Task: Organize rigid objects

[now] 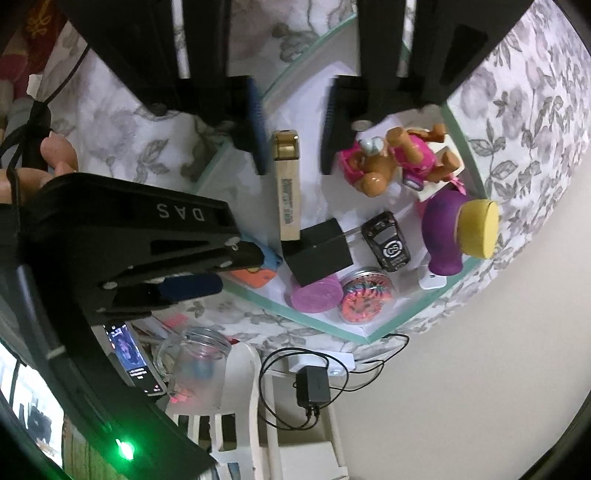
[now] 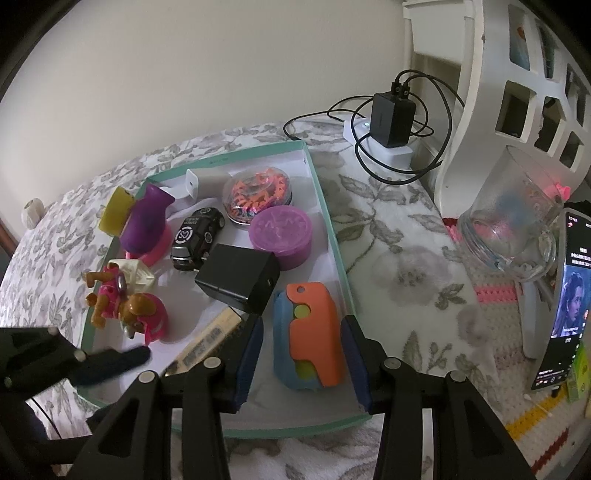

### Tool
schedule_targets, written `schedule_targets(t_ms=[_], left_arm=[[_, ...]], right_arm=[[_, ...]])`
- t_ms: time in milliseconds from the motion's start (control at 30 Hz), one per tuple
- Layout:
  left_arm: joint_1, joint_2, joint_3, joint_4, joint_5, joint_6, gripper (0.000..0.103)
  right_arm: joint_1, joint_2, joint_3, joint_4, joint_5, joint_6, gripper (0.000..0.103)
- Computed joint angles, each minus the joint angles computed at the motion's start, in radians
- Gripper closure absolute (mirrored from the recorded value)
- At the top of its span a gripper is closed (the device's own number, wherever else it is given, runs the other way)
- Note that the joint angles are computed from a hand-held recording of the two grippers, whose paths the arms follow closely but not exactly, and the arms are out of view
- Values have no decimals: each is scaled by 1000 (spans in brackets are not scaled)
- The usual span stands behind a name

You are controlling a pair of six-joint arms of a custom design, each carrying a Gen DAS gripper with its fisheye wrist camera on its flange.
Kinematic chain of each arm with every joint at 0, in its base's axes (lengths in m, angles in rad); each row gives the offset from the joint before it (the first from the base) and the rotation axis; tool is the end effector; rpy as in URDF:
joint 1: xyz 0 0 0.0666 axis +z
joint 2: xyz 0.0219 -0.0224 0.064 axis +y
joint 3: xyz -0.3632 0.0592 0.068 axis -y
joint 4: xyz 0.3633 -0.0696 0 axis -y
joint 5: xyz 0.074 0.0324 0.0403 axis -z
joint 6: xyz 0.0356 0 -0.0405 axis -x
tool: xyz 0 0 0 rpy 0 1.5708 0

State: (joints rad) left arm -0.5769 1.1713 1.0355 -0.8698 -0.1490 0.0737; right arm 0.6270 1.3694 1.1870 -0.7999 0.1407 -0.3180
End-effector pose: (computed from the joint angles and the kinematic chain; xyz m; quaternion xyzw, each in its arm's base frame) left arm 0.3057 -0.1931 0.3501 0.2183 0.9327 -0.0211 0.2863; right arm 0.3543 0.2500 0.3432 -0.1268 0.9464 0.0718 0.2882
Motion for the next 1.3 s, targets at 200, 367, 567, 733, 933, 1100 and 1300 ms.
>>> schedule_targets(t_ms=[200, 367, 567, 733, 933, 1100, 1300], left_arm=[[11, -29, -8, -20, -5, 13, 62], [27, -80, -28, -17, -2, 25, 56], [66, -168, -82, -4, -97, 84, 42], [115, -243, -145, -18, -176, 146, 28], [159, -303, -205, -55, -186, 204, 19], [152, -347, -239, -68, -220, 242, 17], [168, -398, -274, -101, -222, 292, 16]], right_arm=[[0, -9, -16, 3, -11, -16, 56], [7, -30, -30, 10, -12, -28, 56], [32, -35, -33, -2, -18, -26, 48], [67, -45, -40, 3, -14, -31, 36], [128, -46, -35, 5, -2, -26, 26], [175, -47, -30, 2, 13, -30, 25], [224, -50, -37, -6, 12, -52, 25]])
